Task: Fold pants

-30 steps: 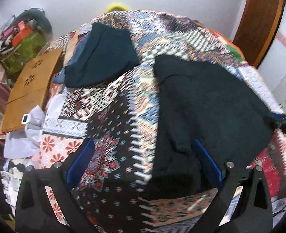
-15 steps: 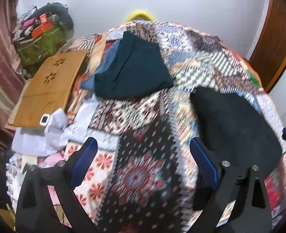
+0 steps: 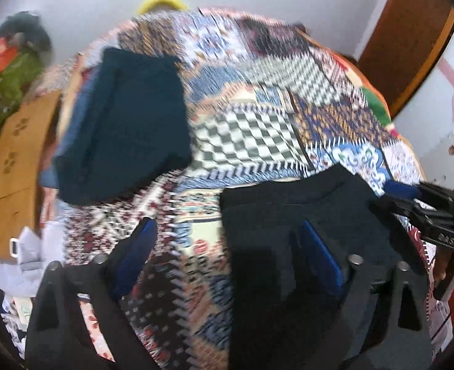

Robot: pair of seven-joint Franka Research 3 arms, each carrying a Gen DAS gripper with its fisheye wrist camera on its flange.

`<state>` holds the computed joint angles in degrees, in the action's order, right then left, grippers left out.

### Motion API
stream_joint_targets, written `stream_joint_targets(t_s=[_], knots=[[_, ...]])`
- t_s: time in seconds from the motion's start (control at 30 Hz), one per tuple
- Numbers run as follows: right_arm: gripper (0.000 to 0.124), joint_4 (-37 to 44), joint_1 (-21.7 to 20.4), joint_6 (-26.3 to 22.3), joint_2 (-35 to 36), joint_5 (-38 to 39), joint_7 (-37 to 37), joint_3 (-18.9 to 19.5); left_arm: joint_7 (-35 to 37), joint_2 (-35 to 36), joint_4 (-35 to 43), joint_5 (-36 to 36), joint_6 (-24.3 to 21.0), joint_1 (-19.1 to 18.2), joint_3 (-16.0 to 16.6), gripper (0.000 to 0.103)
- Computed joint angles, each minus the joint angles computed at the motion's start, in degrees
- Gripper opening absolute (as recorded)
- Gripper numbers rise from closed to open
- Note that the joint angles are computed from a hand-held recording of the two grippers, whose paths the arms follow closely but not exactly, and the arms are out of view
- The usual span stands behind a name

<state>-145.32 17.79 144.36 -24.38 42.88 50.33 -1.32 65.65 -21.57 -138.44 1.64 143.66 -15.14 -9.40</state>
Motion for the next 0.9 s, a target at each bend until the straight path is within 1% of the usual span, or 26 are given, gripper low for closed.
stream_joint_targets(t_s=[0.03, 0.07, 0.1, 0.13, 0.17, 0.2, 0.27, 0.4, 0.47, 0.53, 0.6, 0.67, 0.73, 0.8, 0.83, 0.87, 0.9], knots=[[0.039, 1.0, 0.3, -0.3, 1.6, 0.0, -0.2, 0.0, 1.0, 1.7, 1.1, -1.1, -0.9, -0.6, 0.5, 0.078], [0.035, 1.8, 0.4, -0.7, 2.8, -0.2, -0.4, 0.1, 2.5, 3.3, 2.2, -3.0, -1.7, -1.3, 1.1, 0.069], [0.030, 2.7, 0.5, -1.7, 3.9, -0.5, -0.8, 0.1, 4.2, 4.5, 2.6, -5.5, -1.5, -1.9, 1.8, 0.066], [0.026, 3.4, 0.5, -3.1, 4.9, -1.3, -1.5, 0.3, 4.7, 5.0, 2.6, -6.2, -1.0, -1.8, 1.6, 0.059], [0.020, 3.5, 0.5, -3.3, 5.2, -2.6, -2.7, 0.8, 5.0, 5.4, 2.4, -6.5, -0.3, -1.6, 1.3, 0.054], [0.018, 3.1, 0.4, -2.5, 5.1, -3.3, -3.5, 1.3, 5.1, 5.9, 2.3, -6.6, 0.2, -1.3, 1.1, 0.054], [0.015, 1.6, 0.4, -0.2, 4.3, -4.6, -5.1, 2.1, 5.4, 6.3, 1.6, -7.1, 1.6, -0.9, 0.9, 0.054], [0.013, 0.4, 0.7, 1.4, 4.1, -4.0, -4.8, 2.0, 6.2, 6.4, 0.3, -9.0, 3.2, -0.6, 1.3, 0.055], [0.013, 0.2, 0.7, 1.9, 3.7, -4.7, -4.0, 2.3, 6.3, 6.4, 0.6, -9.3, 3.0, -0.4, 1.2, 0.054], [0.014, 0.4, 0.4, 1.2, 2.9, -5.4, -2.8, 2.2, 6.1, 5.6, 0.8, -8.0, 2.2, 0.0, 0.7, 0.054], [0.014, 0.5, -0.2, 0.9, 1.6, -6.5, -1.0, 2.2, 4.0, 3.8, 1.0, -4.8, 0.8, 0.8, -0.4, 0.054], [0.015, -0.4, -0.2, 1.1, -0.7, -6.3, -0.6, 1.5, 2.4, 1.4, 1.1, -1.9, -0.9, 1.3, -1.1, 0.055], [0.019, -1.2, 0.0, 0.3, -3.2, -5.5, -0.9, 0.4, 1.7, -1.1, 0.4, -0.4, -1.5, 1.1, -1.1, 0.057], [0.032, -2.6, 0.1, -0.2, -6.5, -3.9, -1.1, -0.8, 0.8, -4.3, -1.0, 0.8, -1.8, 0.8, -1.1, 0.067], [0.036, -3.3, 0.0, -0.5, -8.1, -3.6, -1.1, -1.0, 0.2, -5.5, -1.7, 1.3, -1.8, 0.7, -1.1, 0.075], [0.044, -3.7, 0.1, -0.5, -9.1, -3.3, -1.0, -1.1, -0.3, -7.0, -2.5, 1.6, -2.0, 0.5, -1.1, 0.082], [0.055, -4.5, 0.2, -0.6, -10.4, -3.1, -1.1, -1.3, -0.7, -7.9, -3.1, 1.7, -2.4, 0.1, -1.0, 0.084]])
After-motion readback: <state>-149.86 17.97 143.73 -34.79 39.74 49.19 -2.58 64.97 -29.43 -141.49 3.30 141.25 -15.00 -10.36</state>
